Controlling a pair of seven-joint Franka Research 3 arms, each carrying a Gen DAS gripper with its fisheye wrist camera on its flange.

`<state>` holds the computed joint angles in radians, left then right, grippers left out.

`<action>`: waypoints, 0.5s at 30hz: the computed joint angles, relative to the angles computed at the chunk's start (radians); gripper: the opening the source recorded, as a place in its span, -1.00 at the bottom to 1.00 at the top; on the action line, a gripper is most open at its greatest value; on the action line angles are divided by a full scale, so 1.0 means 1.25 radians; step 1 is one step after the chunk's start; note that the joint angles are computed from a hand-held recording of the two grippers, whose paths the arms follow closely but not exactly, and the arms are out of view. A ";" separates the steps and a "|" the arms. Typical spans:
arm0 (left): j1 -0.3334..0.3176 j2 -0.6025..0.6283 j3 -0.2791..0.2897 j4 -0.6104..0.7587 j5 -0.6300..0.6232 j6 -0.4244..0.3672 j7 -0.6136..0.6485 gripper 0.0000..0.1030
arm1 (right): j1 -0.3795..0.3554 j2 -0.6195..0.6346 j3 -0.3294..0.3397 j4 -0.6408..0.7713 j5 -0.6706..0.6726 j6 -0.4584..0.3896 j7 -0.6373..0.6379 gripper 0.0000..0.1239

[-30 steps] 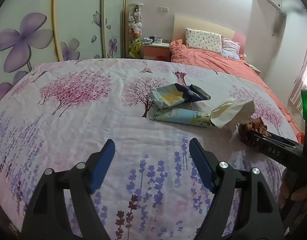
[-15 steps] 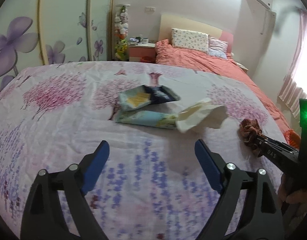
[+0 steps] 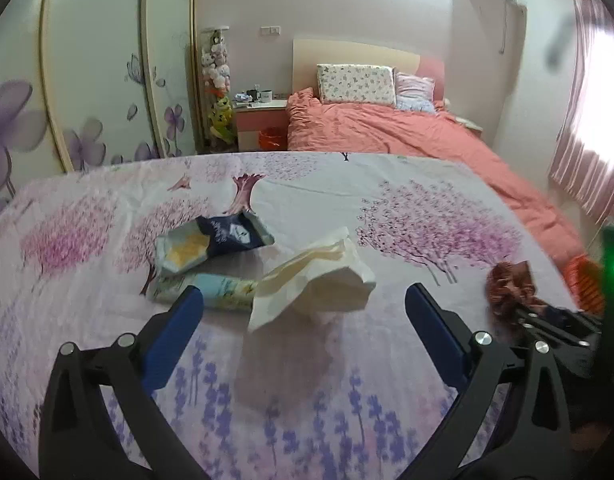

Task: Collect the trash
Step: 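Grasp the crumpled tissue with the left tool while the right tool holds the scrunchie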

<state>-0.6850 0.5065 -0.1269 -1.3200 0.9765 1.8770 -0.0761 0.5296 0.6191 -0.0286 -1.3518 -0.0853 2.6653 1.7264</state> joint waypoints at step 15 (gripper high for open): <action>0.007 0.113 0.033 0.146 -0.078 -0.026 0.099 0.41 | -0.012 0.003 0.011 0.004 0.024 -0.003 -0.014 -0.56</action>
